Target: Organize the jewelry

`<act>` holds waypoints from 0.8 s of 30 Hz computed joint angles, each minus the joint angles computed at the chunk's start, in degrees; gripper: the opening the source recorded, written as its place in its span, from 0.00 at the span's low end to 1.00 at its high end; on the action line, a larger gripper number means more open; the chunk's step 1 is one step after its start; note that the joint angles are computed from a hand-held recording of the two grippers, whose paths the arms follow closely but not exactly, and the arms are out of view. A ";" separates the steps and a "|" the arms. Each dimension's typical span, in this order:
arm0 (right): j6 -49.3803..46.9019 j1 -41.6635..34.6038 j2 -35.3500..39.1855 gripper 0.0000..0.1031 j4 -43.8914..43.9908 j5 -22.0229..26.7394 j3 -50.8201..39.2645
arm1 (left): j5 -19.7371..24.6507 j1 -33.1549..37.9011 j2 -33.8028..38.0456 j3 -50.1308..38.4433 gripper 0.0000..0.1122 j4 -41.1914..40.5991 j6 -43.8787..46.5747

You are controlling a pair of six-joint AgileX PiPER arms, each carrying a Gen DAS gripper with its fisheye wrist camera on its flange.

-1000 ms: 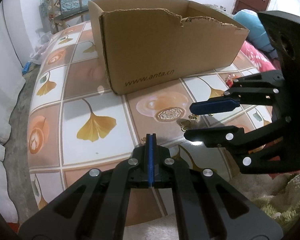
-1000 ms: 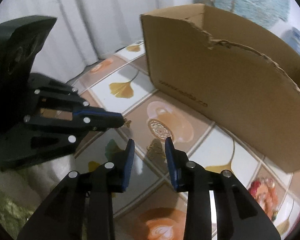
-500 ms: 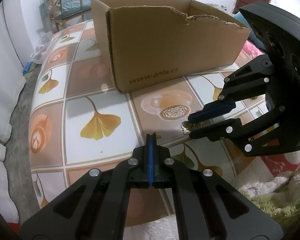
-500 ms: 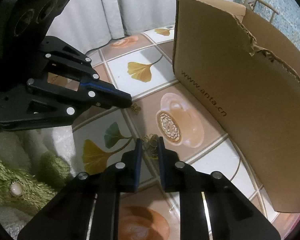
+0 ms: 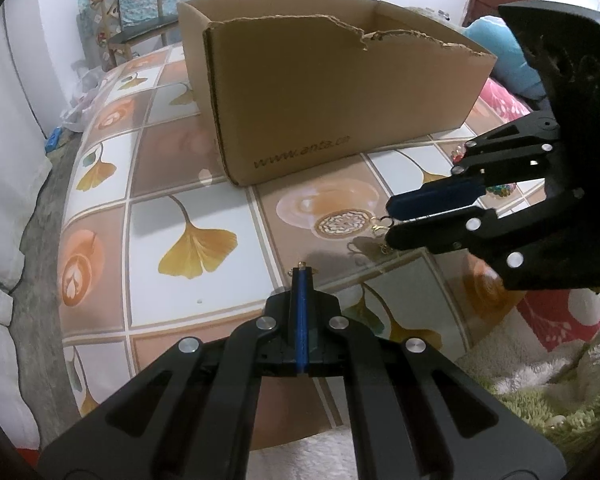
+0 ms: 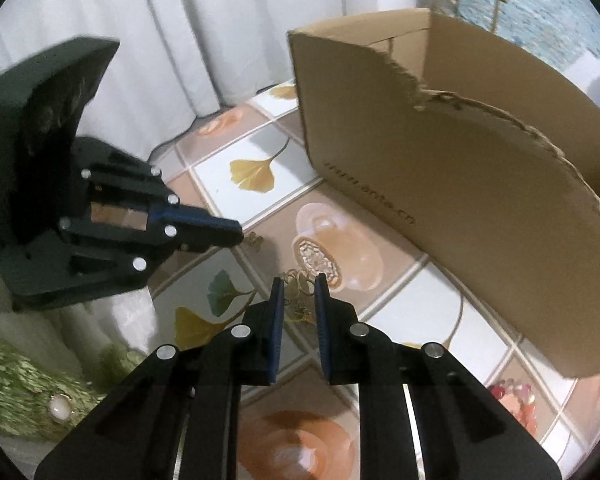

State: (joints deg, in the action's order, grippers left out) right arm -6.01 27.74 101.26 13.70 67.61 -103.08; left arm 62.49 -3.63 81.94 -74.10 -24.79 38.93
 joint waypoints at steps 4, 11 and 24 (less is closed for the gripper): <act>2.11 -0.24 -2.82 0.15 0.60 -1.43 4.15 | 0.56 -0.10 0.12 -0.46 0.00 -0.19 1.01; 5.88 -0.11 -6.68 0.15 1.66 -3.22 10.54 | -0.60 -2.03 1.03 -1.34 0.17 2.34 4.11; 7.75 -1.85 -10.08 0.15 3.49 -7.42 16.34 | -0.09 -4.27 2.62 -2.86 0.16 5.63 3.02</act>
